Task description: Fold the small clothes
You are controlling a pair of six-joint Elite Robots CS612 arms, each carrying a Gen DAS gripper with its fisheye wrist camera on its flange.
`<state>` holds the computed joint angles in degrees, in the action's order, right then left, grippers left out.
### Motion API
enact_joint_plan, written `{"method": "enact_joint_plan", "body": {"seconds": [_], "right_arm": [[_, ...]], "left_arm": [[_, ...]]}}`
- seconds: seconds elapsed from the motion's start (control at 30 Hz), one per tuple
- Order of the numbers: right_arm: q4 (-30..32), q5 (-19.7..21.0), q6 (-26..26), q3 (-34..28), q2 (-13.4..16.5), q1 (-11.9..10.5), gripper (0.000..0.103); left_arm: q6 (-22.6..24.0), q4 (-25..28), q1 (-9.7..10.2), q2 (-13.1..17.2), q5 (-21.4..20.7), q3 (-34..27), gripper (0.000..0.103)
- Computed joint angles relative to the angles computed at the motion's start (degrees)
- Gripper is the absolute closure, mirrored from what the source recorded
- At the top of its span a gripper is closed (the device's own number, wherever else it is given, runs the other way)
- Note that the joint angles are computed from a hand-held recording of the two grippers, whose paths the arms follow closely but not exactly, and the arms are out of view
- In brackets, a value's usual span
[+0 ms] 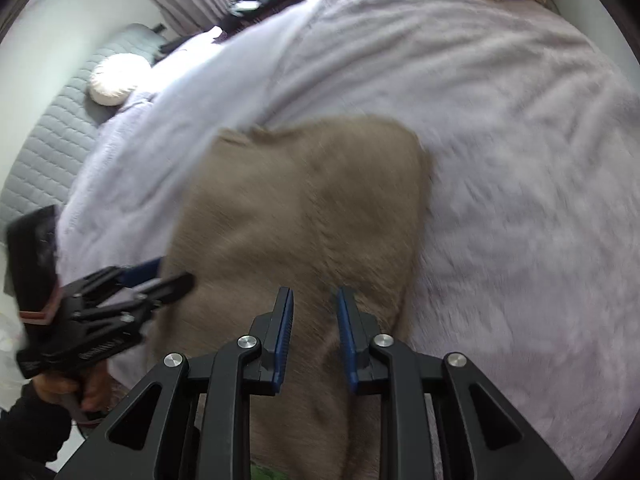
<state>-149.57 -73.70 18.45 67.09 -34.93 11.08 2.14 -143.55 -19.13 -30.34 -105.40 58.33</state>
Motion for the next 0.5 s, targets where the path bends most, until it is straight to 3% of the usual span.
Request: {"method": "enact_joint_plan", "body": {"seconds": [0.13,0.27,0.37,0.5], "right_arm": [[-4.86,-0.44,2.51,3.78,-1.03,-0.21,0.083],[-5.64,-3.95,-0.83,6.63,-3.02,0.86,0.082],[-6.76,-6.43,-2.46,9.36,-4.52,1.66,0.076],[-9.94,-9.98,-3.32,12.73,-6.34,2.38,0.059]], "left_arm": [[-2.11,-2.48,0.08,-1.14,-0.18,2.49,0.046],[-1.0,-5.16,0.01,-3.07,0.7,6.11,0.046],[0.29,-4.97,0.08,-4.29,0.64,8.57,0.046],[-0.01,-5.09,0.07,-4.96,1.14,10.74,0.046]]}}
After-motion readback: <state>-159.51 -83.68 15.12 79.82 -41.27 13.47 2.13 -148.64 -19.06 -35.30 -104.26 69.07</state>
